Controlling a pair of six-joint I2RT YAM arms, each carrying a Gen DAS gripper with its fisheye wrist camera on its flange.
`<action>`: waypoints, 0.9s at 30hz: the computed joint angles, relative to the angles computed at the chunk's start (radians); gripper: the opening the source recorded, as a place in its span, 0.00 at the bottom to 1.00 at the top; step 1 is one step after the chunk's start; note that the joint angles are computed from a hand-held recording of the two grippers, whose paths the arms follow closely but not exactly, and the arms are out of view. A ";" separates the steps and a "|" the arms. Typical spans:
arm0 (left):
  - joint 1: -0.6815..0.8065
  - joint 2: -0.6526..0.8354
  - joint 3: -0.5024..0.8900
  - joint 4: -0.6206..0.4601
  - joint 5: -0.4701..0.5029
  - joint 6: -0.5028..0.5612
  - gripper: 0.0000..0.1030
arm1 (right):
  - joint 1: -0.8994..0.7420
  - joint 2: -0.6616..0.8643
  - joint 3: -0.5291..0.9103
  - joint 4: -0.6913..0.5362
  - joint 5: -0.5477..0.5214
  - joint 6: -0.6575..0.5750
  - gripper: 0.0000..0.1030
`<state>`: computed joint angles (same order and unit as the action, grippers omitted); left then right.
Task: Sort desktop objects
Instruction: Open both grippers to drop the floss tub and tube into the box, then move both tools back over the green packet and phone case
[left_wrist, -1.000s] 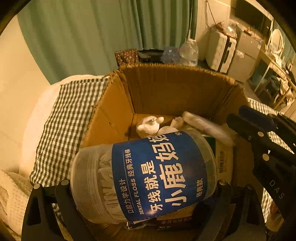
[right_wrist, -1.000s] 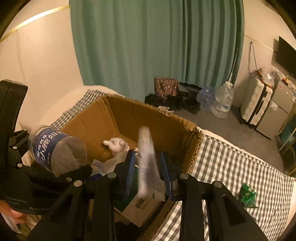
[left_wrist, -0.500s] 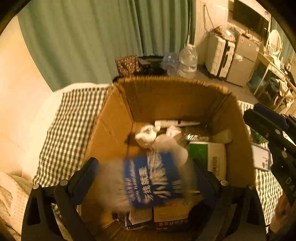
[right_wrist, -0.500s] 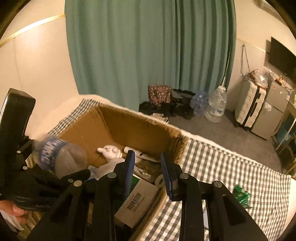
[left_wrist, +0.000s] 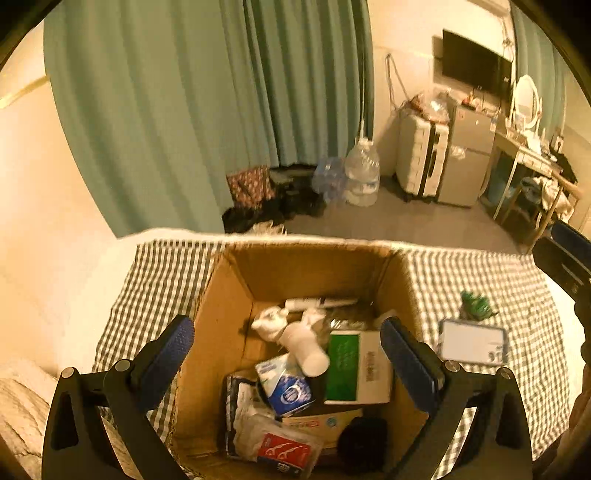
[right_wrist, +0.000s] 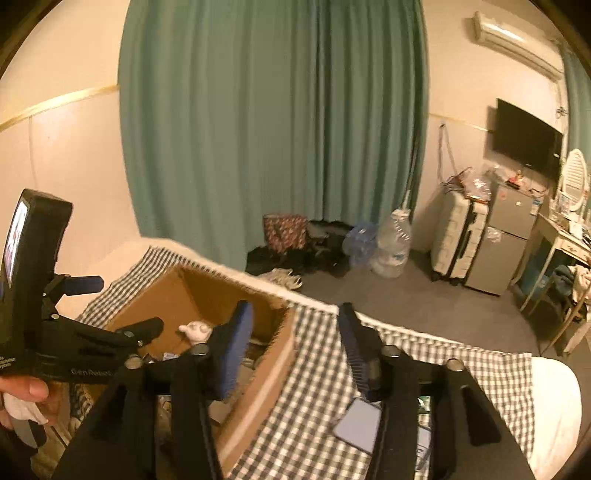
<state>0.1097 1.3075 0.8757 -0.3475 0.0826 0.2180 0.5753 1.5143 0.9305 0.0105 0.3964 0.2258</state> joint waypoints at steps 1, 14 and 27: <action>-0.004 -0.022 0.000 -0.007 0.005 -0.002 1.00 | -0.003 -0.027 -0.014 -0.004 0.005 0.000 0.56; -0.233 -0.201 0.015 -0.045 -0.082 -0.195 1.00 | -0.064 -0.428 -0.165 -0.145 0.143 -0.021 1.00; -0.550 -0.158 0.043 -0.048 -0.311 -0.308 1.00 | -0.318 -0.662 -0.241 -0.282 -0.031 -0.061 1.00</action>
<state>-0.4401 1.1495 0.9182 -0.3957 -0.2281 -0.0904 0.2569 0.8519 0.6897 -0.2713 0.3657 0.1645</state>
